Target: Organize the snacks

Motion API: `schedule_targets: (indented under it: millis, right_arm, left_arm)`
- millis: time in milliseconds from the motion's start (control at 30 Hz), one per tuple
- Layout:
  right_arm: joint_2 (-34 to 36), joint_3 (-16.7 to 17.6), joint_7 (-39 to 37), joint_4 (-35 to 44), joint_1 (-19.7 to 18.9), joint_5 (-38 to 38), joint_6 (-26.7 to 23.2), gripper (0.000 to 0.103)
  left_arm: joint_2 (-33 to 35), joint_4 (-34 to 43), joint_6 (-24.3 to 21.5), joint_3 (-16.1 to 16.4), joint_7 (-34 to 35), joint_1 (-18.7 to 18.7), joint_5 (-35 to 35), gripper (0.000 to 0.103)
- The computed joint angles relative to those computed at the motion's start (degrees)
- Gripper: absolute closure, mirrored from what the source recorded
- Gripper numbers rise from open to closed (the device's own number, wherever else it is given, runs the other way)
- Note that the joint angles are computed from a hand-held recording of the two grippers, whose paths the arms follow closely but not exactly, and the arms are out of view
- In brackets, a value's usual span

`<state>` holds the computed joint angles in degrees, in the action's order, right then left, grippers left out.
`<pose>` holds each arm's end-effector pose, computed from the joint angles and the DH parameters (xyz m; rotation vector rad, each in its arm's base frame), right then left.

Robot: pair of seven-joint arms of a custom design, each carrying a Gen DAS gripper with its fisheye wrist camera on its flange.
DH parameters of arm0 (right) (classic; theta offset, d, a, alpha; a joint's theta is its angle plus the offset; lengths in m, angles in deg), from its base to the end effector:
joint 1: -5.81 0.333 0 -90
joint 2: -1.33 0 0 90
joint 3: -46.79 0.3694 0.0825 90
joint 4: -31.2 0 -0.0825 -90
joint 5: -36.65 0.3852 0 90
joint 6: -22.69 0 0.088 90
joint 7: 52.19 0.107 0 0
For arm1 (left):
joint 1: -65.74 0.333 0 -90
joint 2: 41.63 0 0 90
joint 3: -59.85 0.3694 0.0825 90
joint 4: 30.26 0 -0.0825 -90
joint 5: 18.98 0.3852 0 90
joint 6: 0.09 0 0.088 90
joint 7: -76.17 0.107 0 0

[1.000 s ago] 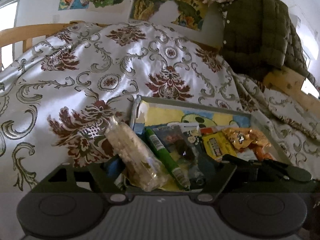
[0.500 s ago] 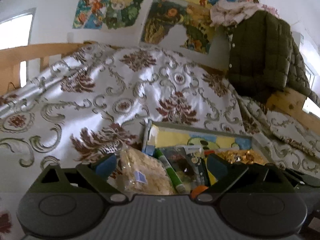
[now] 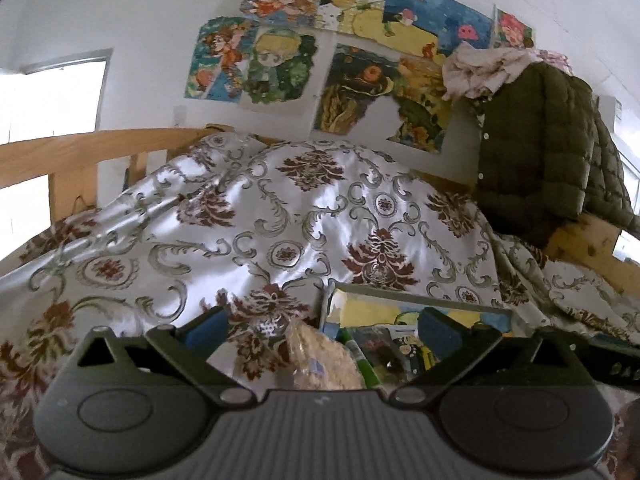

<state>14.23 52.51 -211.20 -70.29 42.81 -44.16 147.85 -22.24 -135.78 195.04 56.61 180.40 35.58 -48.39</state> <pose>0.5186 0.4211 0.5301 -1.1834 1.7839 -1.1143 0.6060 -0.3260 0.5352 -1.4027 1.7685 -1.3808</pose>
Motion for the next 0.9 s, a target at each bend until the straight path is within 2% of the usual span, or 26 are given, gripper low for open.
schedule_targets:
  millis: [167, 200, 267, 300, 333, 433, 500, 600, 900]
  right_arm:
    - [-3.3, 1.4, 1.6, -2.4, 0.9, 1.0, -3.6, 0.001]
    - [-3.9, 1.8, 1.8, -2.9, 1.0, 1.1, -4.3, 0.001]
    - [-4.9, 2.7, 1.7, -3.6, 1.3, 1.4, -5.8, 0.001]
    - [-5.4, 3.1, 1.5, -4.0, 1.5, 1.5, -6.5, 0.001]
    - [-5.8, 3.6, 1.2, -4.4, 1.7, 1.7, -7.3, 0.001]
    - [-7.0, 5.1, 0.7, -5.5, 2.5, 2.7, -9.7, 0.001]
    - [-7.7, 5.9, 0.5, -6.2, 2.8, 3.6, -10.4, 0.001]
    - [-8.3, 7.2, 0.2, -6.9, 3.7, 5.0, -12.3, 0.001]
    - [-9.2, 9.5, 2.2, -7.7, 6.2, 7.9, -16.9, 0.001]
  left_arm:
    - [-4.1, -4.8, -0.1, 6.0, 3.1, -6.4, -4.4, 0.000]
    - [-4.7, -5.3, 0.0, 7.9, 4.5, -8.5, -5.9, 0.000]
    - [-5.5, -5.6, -0.1, 15.1, 9.0, -16.3, -11.9, 0.000]
    - [-5.8, -5.7, -0.1, 17.3, 10.7, -18.8, -14.4, 0.000]
    - [-6.4, -6.1, 0.2, 17.9, 11.8, -19.7, -15.9, 0.000]
    - [-8.3, -7.8, 1.3, 18.9, 15.5, -22.2, -20.6, 0.000]
    - [-10.0, -9.5, 2.2, 17.9, 17.8, -22.3, -22.7, 0.000]
    - [-12.1, -11.2, 3.0, 19.2, 26.4, -25.7, -30.5, 0.000]
    - [-16.8, -15.4, 6.4, 13.2, 38.7, -24.6, -42.7, 0.000]
